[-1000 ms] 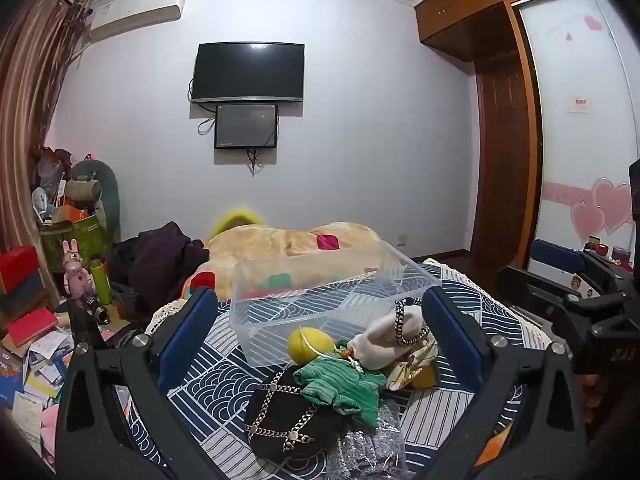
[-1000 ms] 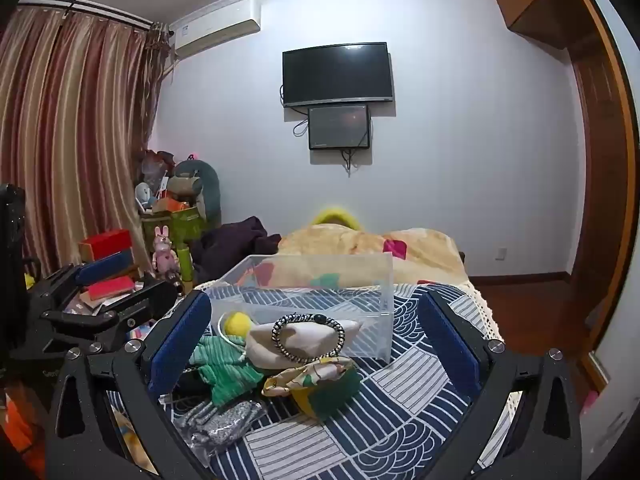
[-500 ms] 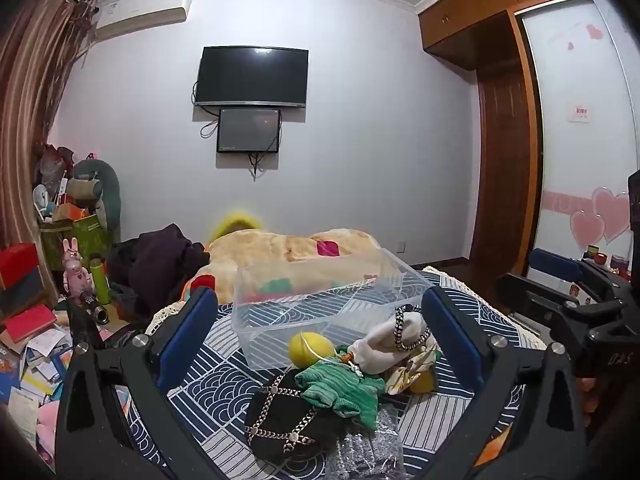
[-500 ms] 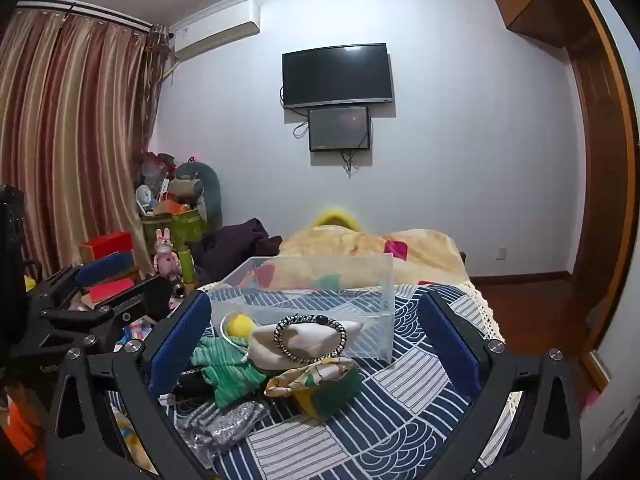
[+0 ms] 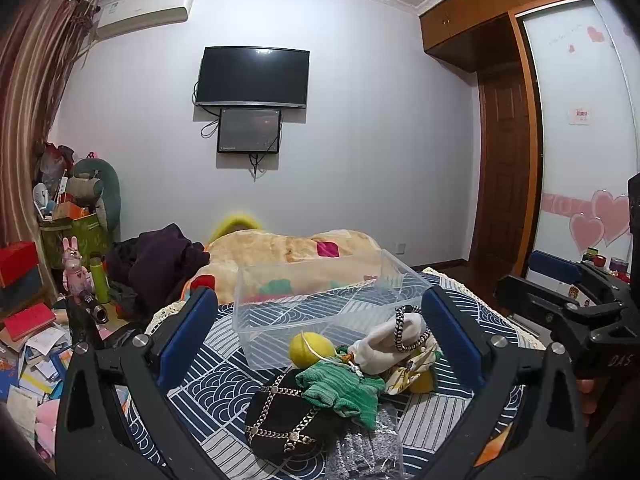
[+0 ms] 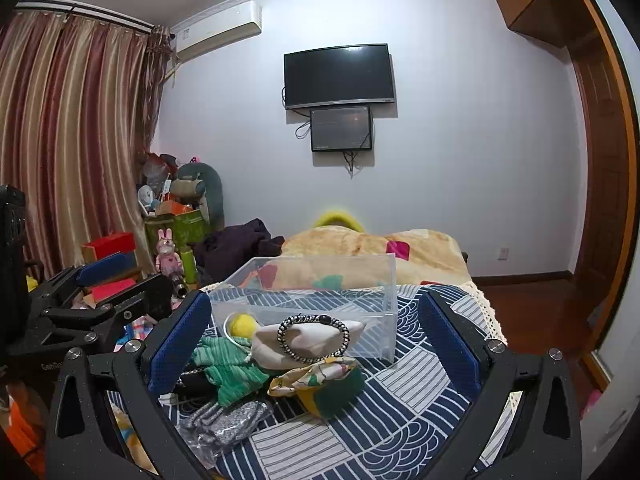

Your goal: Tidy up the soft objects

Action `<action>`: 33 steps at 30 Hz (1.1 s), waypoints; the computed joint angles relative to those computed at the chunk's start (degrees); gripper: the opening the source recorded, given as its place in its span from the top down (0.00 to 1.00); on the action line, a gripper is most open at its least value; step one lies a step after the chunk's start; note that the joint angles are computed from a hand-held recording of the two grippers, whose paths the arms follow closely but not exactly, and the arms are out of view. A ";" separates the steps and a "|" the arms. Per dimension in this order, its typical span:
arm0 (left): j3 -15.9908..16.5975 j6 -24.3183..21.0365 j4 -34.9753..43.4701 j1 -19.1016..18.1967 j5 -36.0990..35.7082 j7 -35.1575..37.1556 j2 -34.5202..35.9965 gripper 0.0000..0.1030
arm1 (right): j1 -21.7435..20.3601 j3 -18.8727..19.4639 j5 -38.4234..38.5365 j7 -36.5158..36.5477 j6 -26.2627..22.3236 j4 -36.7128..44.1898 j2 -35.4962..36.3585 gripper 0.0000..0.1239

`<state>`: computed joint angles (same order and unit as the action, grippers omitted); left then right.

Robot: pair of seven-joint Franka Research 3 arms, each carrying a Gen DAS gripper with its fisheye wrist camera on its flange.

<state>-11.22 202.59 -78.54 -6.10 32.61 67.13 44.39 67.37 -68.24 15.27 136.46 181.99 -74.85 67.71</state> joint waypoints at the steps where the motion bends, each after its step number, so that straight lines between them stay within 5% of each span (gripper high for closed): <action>1: 0.07 0.06 0.08 -0.06 -0.08 0.01 0.06 0.00 | 0.11 -0.12 0.01 0.02 -0.14 0.05 0.05 0.17; 33: 1.95 2.55 -2.25 -1.32 -1.78 0.77 -1.38 0.00 | 0.01 -0.44 -0.70 1.05 -0.21 0.52 0.35 0.17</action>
